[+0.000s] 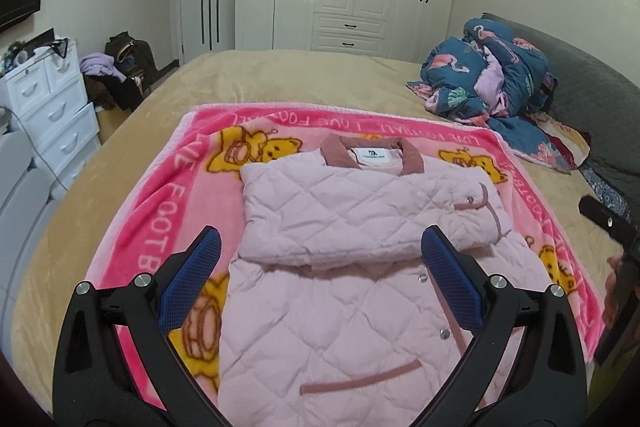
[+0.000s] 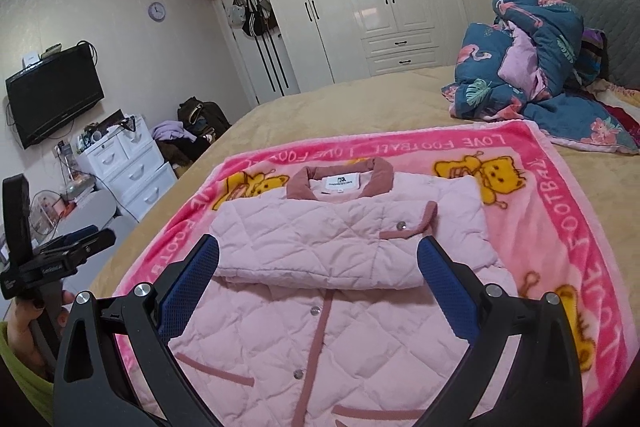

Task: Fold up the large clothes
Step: 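Move both grippers along the jacket body to the ribbed hem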

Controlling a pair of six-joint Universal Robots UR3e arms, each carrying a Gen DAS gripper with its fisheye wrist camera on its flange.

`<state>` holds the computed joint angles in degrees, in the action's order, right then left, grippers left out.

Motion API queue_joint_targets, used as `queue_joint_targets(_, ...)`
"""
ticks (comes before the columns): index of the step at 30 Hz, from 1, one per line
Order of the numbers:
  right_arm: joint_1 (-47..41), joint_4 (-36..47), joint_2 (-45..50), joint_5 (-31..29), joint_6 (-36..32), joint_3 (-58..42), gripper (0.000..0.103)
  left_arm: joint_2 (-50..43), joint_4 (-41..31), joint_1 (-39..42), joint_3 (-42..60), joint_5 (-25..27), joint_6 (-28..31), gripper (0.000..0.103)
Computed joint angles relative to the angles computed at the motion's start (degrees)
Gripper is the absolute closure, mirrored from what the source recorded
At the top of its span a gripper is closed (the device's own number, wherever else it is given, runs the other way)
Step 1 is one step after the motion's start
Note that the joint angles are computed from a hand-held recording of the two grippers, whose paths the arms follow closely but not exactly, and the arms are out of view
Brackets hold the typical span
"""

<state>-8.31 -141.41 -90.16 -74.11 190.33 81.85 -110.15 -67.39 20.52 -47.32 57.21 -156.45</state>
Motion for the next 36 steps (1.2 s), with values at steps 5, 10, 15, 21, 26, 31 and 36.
queue_joint_targets(5, -1.70, 0.32, -4.33, 1.09, -1.42, 3.97, 0.004, 7.90, 5.77, 2.60, -12.83, -2.09, 1.36, 0.009)
queue_joint_targets(10, -3.27, 1.77, -8.04, 1.81, -2.96, 6.82, 0.004, 13.97, 9.00, 4.97, -22.35, -3.50, 3.00, 0.009)
queue_joint_targets(15, -4.89, 3.58, -11.71, 2.02, -4.27, 9.77, 0.004, 18.90, 10.42, 8.00, -29.78, -5.77, 4.21, 0.009)
queue_joint_targets(21, -6.99, 5.02, -15.78, 2.68, -5.77, 13.98, 0.004, 21.80, 9.79, 10.07, -34.18, -5.77, 5.55, 0.009)
queue_joint_targets(26, -8.14, 5.76, -17.68, 3.31, -6.63, 16.63, 0.004, 24.56, 8.70, 11.61, -38.02, -5.84, 7.78, 0.009)
queue_joint_targets(31, -9.00, 6.79, -19.34, 4.08, -7.96, 19.24, 0.004, 26.27, 7.10, 12.47, -40.85, -4.65, 9.97, 0.009)
queue_joint_targets(36, -10.17, 7.64, -21.24, 5.01, -8.56, 22.09, 0.004, 27.56, 7.05, 12.91, -43.29, -2.97, 10.87, 0.009)
